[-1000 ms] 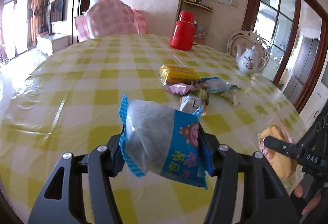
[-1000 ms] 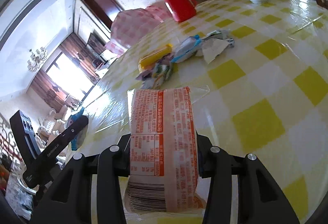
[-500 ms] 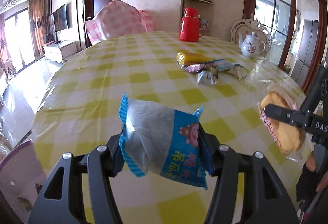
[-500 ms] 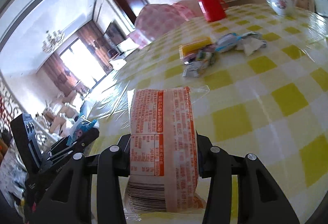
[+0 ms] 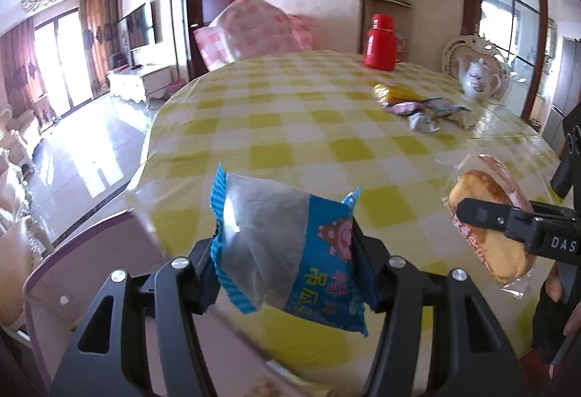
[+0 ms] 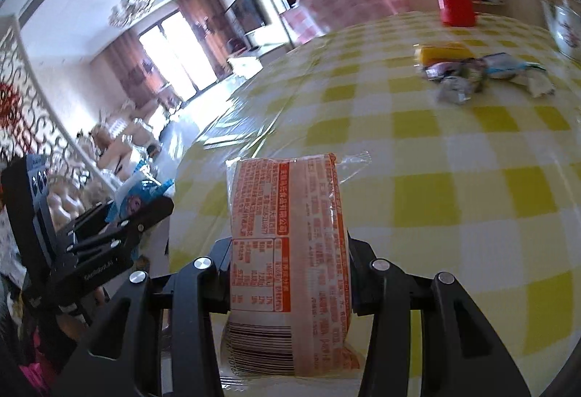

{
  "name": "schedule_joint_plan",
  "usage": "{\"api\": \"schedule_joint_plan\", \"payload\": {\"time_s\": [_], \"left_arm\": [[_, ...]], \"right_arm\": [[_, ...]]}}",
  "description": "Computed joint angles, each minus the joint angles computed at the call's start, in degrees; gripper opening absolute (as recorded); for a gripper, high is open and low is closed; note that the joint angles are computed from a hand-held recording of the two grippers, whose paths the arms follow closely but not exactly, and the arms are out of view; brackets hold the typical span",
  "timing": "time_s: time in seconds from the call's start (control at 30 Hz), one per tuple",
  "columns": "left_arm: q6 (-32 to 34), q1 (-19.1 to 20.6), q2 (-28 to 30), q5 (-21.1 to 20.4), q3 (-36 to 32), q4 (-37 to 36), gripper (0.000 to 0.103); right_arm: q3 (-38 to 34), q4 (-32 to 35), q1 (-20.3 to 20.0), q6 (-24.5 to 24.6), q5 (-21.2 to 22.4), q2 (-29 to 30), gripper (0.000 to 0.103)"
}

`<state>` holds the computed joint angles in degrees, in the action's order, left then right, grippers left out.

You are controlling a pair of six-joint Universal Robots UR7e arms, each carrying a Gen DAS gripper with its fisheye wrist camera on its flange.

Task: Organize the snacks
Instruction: 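Carry the bun and biscuit pack over to the white box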

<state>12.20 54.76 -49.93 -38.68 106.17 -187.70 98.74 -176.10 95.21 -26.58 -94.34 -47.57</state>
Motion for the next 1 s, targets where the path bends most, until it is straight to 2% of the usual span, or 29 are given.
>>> {"api": "schedule_joint_plan", "payload": {"time_s": [0.4,0.63,0.77,0.87,0.93,1.0], "left_arm": [[-2.51,3.2,-6.47,6.45,4.67,1.3,0.06],[-0.19,4.62,-7.63,11.56,4.47,-2.25,0.06],[2.29,5.16,-8.51,15.83,4.32,-5.88,0.06],[2.18,5.75,-9.16,17.97,4.25,-5.78,0.061],[0.88,6.18,-9.65,18.76,4.2,-4.85,0.067],[1.73,6.32,-8.68,21.59,3.17,-6.22,0.089]], "right_arm": [[-1.36,5.13,6.52,-5.48,-0.1,5.48,0.044],[-2.67,7.1,10.56,-9.64,-2.72,9.67,0.044],[-4.76,10.69,11.77,-10.64,-3.56,12.31,0.044],[-5.64,11.58,12.82,-12.43,-4.67,14.31,0.045],[-6.64,12.64,13.28,-12.55,-4.81,15.45,0.046],[-6.46,13.1,12.96,-13.65,-4.94,15.53,0.063]]}}
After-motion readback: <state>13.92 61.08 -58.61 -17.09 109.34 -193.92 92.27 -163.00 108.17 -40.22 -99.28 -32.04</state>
